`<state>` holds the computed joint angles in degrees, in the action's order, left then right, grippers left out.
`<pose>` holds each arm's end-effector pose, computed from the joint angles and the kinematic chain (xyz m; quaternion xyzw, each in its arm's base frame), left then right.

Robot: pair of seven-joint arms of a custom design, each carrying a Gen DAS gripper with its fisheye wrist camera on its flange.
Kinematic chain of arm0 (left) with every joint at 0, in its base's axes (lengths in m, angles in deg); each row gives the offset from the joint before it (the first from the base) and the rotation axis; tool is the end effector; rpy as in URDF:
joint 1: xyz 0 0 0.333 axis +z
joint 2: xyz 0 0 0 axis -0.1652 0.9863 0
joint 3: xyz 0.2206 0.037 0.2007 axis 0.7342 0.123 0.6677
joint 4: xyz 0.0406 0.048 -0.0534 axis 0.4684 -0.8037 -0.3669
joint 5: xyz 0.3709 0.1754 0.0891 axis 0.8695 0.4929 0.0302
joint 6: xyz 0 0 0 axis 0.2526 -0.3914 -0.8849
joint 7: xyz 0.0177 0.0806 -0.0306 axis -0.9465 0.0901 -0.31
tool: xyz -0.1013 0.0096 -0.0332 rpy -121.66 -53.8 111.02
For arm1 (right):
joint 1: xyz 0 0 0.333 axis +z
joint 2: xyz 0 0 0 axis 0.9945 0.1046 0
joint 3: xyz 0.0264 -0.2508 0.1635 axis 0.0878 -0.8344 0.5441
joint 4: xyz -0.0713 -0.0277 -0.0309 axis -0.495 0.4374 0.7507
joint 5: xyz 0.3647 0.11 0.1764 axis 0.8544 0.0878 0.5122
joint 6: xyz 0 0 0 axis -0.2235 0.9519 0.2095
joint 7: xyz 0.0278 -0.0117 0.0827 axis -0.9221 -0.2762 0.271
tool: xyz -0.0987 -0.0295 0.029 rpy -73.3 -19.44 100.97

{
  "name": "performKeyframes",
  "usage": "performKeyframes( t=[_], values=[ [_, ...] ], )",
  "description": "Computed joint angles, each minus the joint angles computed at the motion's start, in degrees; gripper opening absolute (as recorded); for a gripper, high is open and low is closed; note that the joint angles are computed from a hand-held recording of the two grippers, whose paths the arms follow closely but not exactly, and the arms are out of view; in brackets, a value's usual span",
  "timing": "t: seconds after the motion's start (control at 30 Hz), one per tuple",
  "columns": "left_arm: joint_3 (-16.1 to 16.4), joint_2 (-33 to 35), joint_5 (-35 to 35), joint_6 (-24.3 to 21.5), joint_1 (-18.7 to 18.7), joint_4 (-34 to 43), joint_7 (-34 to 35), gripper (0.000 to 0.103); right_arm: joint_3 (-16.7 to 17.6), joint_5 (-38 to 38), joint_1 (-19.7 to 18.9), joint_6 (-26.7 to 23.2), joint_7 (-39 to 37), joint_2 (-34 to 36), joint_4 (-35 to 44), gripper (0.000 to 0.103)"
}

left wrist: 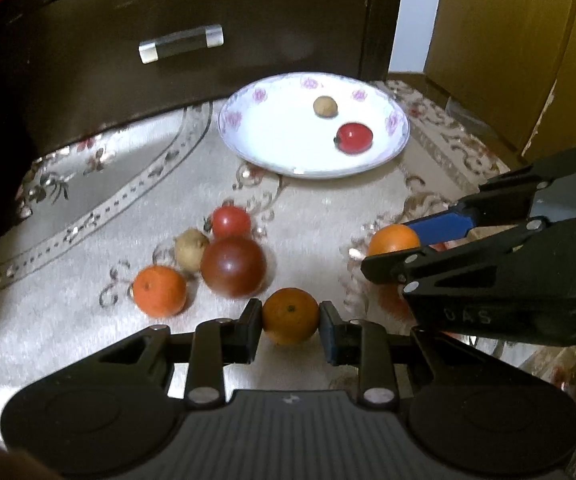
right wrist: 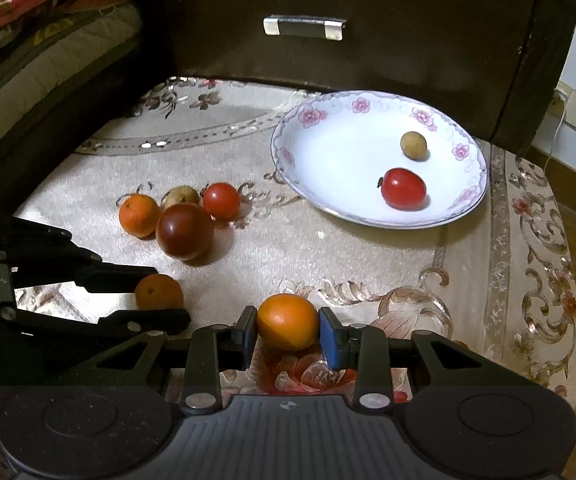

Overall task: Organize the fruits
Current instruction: 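Grasp an orange with the right tool while the left tool grasps another orange, then carry both oranges in the tools over the white bowl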

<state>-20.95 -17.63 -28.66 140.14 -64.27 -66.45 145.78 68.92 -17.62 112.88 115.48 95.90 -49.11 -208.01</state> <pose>0.4527 -0.5085 0.2516 -0.4220 0.8468 -0.2994 0.1235 0.4162 0.3430 0.2585 -0.7072 0.6464 -0.1858 0.2178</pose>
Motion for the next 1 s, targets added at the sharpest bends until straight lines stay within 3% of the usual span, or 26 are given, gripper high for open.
performKeyframes(
  t=[0.47,1.0],
  values=[
    [1.5,1.2,-2.3,1.9,-1.4,2.0,0.4,0.036,0.3,-3.7,-1.2,-0.7,5.6,-2.1,-0.9,0.029],
    [6.4,2.9,-8.0,3.7,-6.5,4.6,2.3,0.036,1.1,-8.6,-3.6,-0.6,12.1,-5.6,-2.8,0.029]
  ],
)
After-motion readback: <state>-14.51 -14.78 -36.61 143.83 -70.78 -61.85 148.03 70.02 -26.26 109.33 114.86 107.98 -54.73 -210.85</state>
